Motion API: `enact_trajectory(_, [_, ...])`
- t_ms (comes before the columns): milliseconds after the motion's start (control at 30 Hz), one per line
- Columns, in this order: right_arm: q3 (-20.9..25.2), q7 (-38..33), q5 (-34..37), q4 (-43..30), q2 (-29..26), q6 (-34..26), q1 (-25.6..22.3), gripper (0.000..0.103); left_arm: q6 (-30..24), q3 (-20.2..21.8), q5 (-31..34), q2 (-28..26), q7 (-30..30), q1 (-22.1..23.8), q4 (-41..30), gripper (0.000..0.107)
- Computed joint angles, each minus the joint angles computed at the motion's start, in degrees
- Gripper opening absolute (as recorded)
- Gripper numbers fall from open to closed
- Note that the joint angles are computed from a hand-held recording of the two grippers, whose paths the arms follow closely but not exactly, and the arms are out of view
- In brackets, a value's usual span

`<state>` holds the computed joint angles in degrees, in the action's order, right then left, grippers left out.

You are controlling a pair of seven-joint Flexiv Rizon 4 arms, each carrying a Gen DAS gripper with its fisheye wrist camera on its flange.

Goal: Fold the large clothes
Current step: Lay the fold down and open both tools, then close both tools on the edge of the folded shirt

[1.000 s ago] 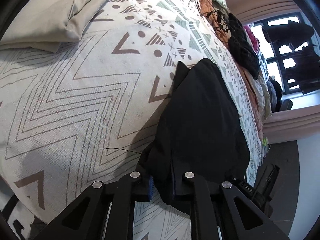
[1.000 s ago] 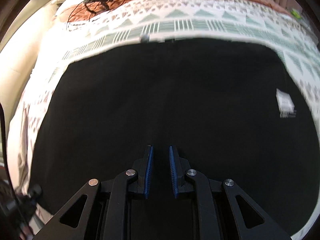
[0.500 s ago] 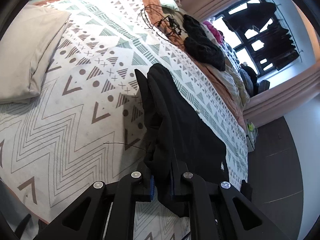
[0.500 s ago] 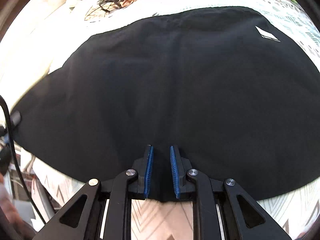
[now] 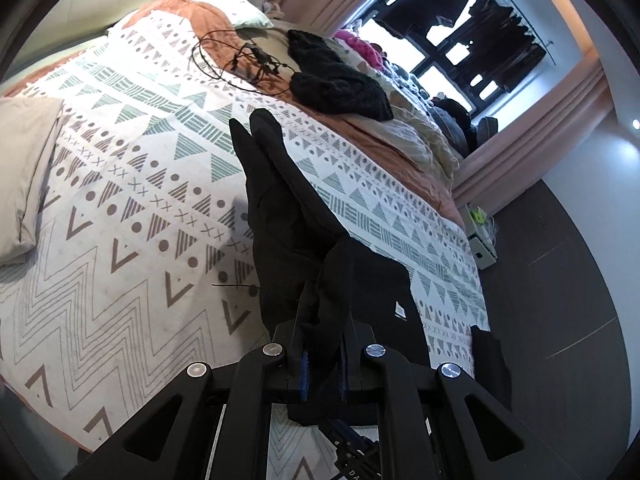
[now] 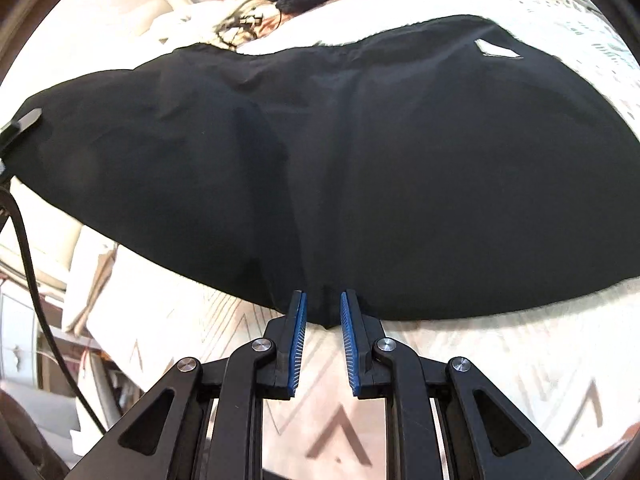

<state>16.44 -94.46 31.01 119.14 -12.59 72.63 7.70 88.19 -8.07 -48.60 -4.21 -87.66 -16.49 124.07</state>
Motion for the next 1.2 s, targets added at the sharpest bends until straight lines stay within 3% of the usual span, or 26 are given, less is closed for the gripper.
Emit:
enact_trajectory(100, [0.9,-4.1,6.0,0.9,2.5,-0.3,-3.0,0.034,-1.1,0.1,4.4,-0.8,-2.6,-0.3,-1.9,0.01])
enact_trajectory(567, [-11.1,-17.1,26.5,4.3,13.2,-5.9,-7.6,0.037,-7.9,-1.1,22.5,-9.0,-14.0,-2.9,-14.9,0.01])
enact_trajectory(1000, [-16.8,-15.9,25.4,6.3,14.5,-9.4,-11.8,0.037,-17.6,-5.8,26.4,-20.5,-13.4,-6.3,-26.2,0.012])
enact_trajectory(1100, [-17.2,-15.2,24.5,6.9,14.5,-9.6,-12.6,0.037,-21.6,-4.6,28.1,-21.6,-14.0,-7.4,-28.0,0.019])
enact_trajectory(1200, [-17.4,-15.3,24.9,6.6,14.3,-10.2,-13.2,0.041,-19.6,-9.7,21.2,-20.9,-7.8,-4.0,-24.9,0.037])
